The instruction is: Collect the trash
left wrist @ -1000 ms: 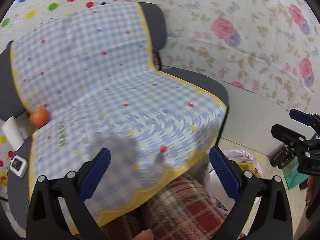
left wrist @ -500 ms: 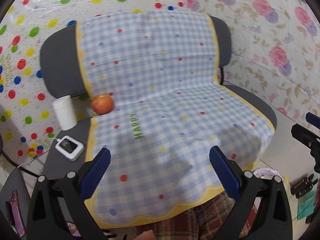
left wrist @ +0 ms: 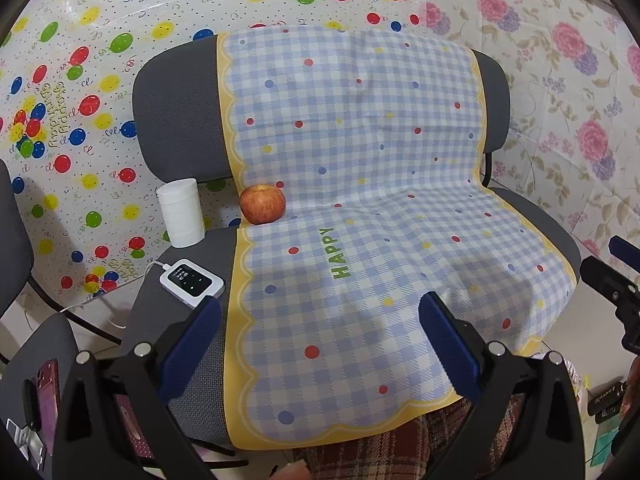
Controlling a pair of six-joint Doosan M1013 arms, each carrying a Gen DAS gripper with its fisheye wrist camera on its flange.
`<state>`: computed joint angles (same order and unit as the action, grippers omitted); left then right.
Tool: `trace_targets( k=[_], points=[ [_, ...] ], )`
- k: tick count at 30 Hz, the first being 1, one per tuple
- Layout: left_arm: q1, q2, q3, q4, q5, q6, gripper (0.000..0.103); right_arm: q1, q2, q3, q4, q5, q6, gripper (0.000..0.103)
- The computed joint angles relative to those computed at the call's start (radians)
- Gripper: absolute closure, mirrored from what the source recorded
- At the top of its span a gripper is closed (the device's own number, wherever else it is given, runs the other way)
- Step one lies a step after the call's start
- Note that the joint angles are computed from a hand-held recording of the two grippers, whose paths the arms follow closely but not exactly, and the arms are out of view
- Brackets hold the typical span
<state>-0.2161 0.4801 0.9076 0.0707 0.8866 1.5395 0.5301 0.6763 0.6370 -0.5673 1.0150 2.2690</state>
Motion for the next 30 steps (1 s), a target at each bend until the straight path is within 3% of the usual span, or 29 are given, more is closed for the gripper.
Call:
trace_targets(
  k=[30],
  points=[
    [-0.009,-0.002,-0.001,-0.009,-0.001,0.009,0.007,-0.006,-0.034,0.058,-0.029,-0.012,0.046,0.008]
  ],
)
